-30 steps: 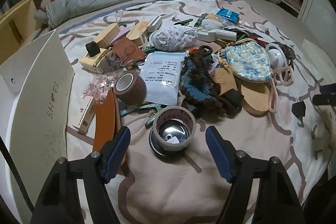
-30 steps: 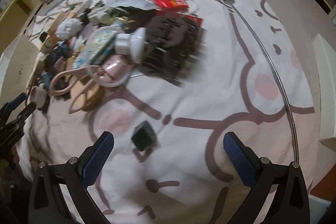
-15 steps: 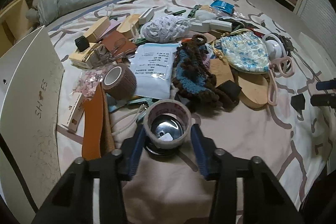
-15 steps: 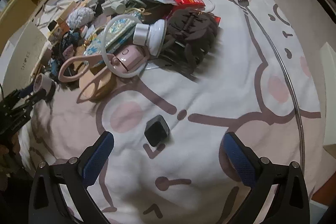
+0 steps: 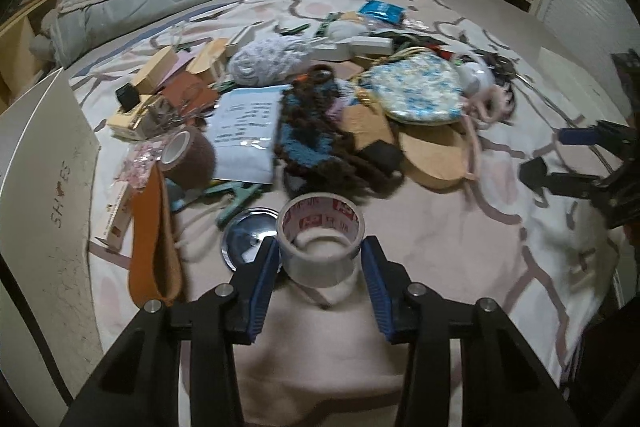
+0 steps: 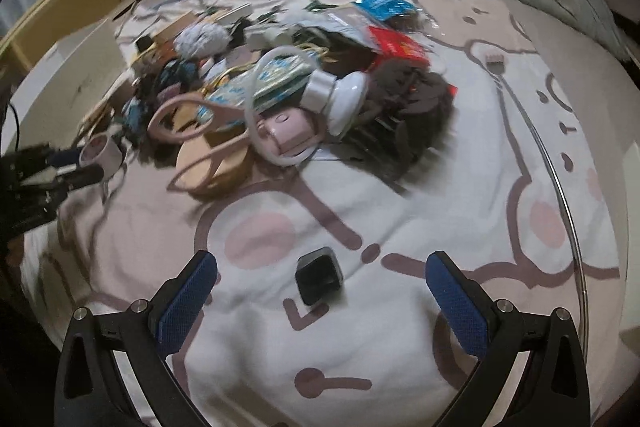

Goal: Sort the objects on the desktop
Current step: 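Lower the right gripper toward the black cube while the left gripper approaches the clear tape roll, then close the right gripper on the black cube while the left gripper grasps the tape roll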

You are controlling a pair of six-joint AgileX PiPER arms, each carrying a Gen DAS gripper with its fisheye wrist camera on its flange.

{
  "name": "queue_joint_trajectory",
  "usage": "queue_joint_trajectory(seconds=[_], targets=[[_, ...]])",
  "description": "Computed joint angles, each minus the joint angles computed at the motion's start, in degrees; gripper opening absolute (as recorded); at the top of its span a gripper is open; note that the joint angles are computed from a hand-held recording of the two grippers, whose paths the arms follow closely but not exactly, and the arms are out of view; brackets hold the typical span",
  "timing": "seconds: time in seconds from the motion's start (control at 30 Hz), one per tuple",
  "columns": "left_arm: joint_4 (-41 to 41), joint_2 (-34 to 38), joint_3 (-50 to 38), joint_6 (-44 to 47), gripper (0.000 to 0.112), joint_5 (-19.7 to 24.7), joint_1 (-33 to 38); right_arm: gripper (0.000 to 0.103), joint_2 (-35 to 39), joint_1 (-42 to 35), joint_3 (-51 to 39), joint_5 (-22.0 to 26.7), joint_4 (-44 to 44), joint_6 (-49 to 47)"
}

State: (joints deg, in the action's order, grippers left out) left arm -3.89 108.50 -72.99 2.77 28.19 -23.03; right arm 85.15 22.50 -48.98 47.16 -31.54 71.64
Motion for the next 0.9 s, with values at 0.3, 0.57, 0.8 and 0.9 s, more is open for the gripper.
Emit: queue_joint_trajectory(seconds=[0.3,0.57,0.8,0.9], targets=[[-7.1,-2.6,4.2,7.3,0.039,-0.7,-2.4,0.103,1.0,0.7,3.4,-4.6,-0.3,-2.6],[-11.9,-4.1,6.7,11.2,0.039,-0.6,-1.0,0.103,1.2,0.5,4.4,-7.6,-1.0,-2.4],[-14.0,-5.5,10.0,13.6,0.039,-0.4,-0.4,0.103,2.7,0.4,2.1,-10.4,5.2,-8.8],[-13.5,-5.6,11.0,13.5,0.039,-0.2,-0.4,0.103,3.8,2.3,0.4,-10.3,6.1,-10.4]])
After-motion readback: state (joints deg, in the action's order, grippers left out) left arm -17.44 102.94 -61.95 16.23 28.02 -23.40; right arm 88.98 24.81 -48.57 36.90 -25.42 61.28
